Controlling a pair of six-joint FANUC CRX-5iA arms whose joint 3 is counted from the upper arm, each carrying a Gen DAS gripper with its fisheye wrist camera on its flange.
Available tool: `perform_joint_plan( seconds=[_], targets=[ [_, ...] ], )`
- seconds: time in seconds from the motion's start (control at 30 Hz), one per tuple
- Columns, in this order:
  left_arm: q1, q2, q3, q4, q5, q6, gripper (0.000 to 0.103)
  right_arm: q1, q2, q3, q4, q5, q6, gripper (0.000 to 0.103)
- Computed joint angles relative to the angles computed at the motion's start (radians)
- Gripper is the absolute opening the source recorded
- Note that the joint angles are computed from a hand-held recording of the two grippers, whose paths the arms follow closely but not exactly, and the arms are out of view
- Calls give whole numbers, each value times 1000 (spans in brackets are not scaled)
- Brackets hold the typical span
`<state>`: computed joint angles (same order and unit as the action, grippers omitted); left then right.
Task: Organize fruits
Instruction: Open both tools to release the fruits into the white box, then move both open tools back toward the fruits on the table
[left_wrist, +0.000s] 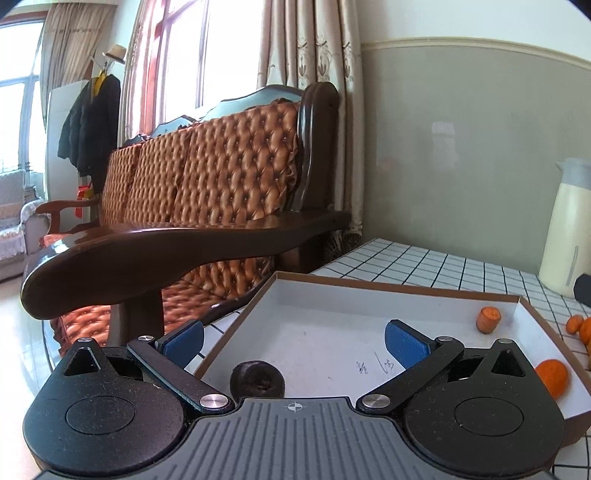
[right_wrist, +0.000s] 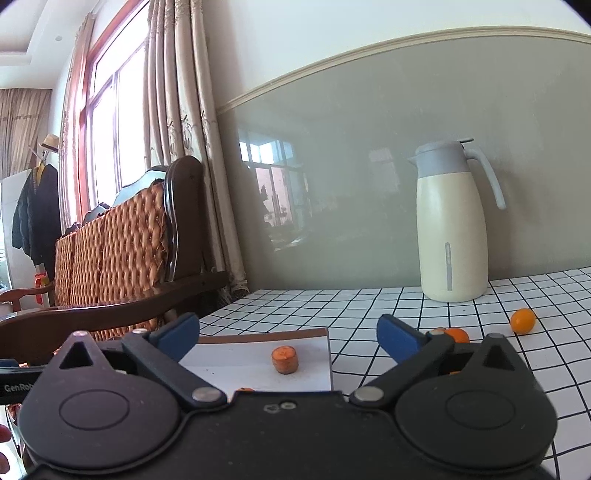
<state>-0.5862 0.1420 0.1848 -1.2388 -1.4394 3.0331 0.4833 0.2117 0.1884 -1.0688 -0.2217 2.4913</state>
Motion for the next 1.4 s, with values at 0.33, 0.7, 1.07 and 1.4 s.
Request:
perform_joint_plan(
  seconds=[0.33, 0.7, 1.07, 1.4],
  targets=[
    [-2, 4, 9, 20, 10, -15, 103, -26, 0, 7, -28, -32, -30, 97],
    [-1, 16, 28, 42, 26, -10, 103, -42, -11, -5, 12, -37, -139, 97],
    [-32, 49, 68, 30, 57, -36, 103, -45, -30, -29, 178, -42, -342, 97],
    [-65, 98, 127, 20, 115, -88, 103, -65, -53, -71, 290, 9, -494, 97]
  ],
)
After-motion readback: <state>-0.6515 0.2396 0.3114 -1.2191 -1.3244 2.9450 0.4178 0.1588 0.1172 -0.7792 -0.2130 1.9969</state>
